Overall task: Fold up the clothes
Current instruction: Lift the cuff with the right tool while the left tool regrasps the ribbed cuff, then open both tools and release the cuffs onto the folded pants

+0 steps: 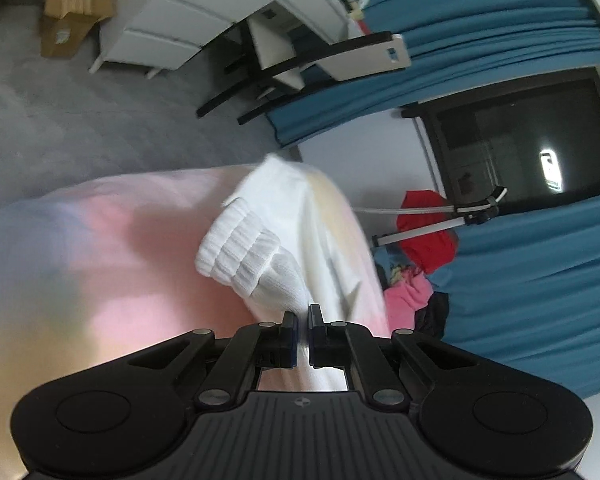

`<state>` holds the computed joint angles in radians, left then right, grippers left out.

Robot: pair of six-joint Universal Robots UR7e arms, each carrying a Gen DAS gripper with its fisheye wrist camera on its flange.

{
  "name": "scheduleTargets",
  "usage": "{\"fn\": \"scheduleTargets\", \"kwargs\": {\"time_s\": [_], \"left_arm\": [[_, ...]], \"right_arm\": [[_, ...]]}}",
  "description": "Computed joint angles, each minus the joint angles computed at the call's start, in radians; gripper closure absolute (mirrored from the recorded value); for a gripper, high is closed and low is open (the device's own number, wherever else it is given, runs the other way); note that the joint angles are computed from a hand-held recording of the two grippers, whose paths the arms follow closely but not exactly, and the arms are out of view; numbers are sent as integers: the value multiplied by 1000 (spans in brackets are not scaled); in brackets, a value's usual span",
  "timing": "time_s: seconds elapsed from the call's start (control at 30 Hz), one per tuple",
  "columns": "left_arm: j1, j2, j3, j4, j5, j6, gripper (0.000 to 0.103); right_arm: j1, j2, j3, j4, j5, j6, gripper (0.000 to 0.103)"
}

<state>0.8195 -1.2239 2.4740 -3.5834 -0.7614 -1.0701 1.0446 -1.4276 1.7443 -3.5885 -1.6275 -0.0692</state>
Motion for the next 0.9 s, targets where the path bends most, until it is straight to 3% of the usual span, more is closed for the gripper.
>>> {"fn": "scheduleTargets", "kwargs": {"time_s": [0.07, 0.2, 0.3, 0.4, 0.5, 0.57, 0.63, 0.7, 0.8, 0.9], "left_arm": [[28, -9, 47, 0, -39, -12, 98], [77, 6, 82, 116, -59, -40, 98], [114, 37, 78, 114, -77, -6, 98], [91, 23, 71, 152, -53, 49, 92], [17, -38, 60, 337, 24, 60, 78], [-52, -78, 74, 436, 103, 62, 51], [-134, -101, 88, 528, 200, 40, 34], [-204, -108, 80, 626, 279, 33, 28], [-296, -89, 56, 712, 355, 44, 21], [-361, -13, 16, 667, 389, 126, 18]], "right_arm": [[-49, -7, 42, 18, -21, -74, 97], [-140, 7, 127, 37, -86, -208, 97], [-203, 6, 163, 89, -90, -154, 97], [-228, -5, 175, 105, -49, -120, 95], [-216, -32, 177, 155, -34, -127, 93], [-204, -57, 190, 174, -36, -137, 81], [-192, -79, 208, 168, -39, -152, 39], [-178, -105, 241, 123, -28, -186, 27], [-145, -151, 284, 100, -5, -235, 28], [-95, -199, 325, 103, 22, -282, 28]]}}
